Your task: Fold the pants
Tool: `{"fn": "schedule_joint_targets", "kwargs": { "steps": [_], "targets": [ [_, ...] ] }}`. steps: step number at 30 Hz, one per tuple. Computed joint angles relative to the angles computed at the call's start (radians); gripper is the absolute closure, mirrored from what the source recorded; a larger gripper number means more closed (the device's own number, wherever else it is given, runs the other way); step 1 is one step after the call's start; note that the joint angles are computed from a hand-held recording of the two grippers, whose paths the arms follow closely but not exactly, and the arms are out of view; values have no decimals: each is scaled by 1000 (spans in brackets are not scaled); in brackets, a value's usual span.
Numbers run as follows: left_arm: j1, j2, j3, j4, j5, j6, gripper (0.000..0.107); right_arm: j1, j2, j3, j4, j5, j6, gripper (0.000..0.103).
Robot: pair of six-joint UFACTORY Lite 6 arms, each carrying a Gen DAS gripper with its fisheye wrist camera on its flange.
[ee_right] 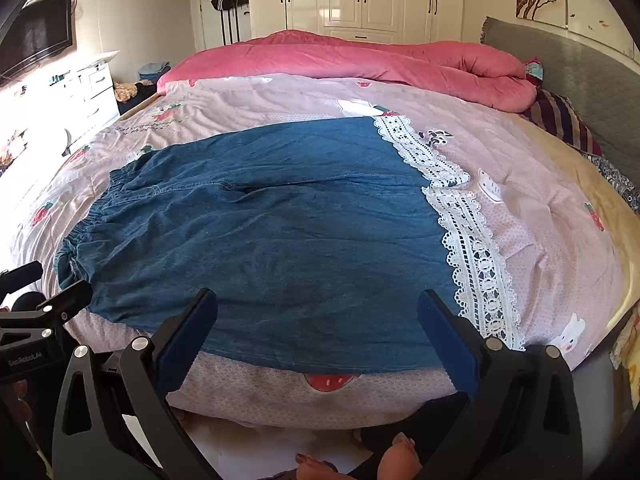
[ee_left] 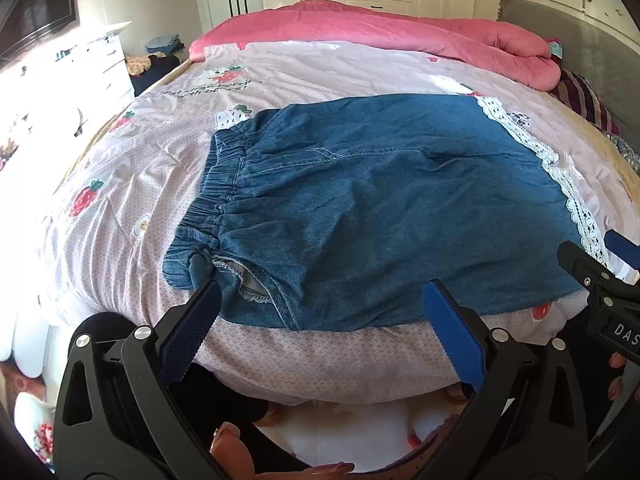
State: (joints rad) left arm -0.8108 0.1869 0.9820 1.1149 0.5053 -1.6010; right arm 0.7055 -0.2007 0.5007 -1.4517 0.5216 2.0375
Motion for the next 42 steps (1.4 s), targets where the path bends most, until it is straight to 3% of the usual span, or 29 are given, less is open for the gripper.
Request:
{"fn": "schedule_joint_targets", "kwargs": {
  "steps": [42],
  "targets": [
    [-11, -4, 1, -20, 7, 13, 12, 37, 8, 15, 18, 25, -19, 4]
  ]
}}
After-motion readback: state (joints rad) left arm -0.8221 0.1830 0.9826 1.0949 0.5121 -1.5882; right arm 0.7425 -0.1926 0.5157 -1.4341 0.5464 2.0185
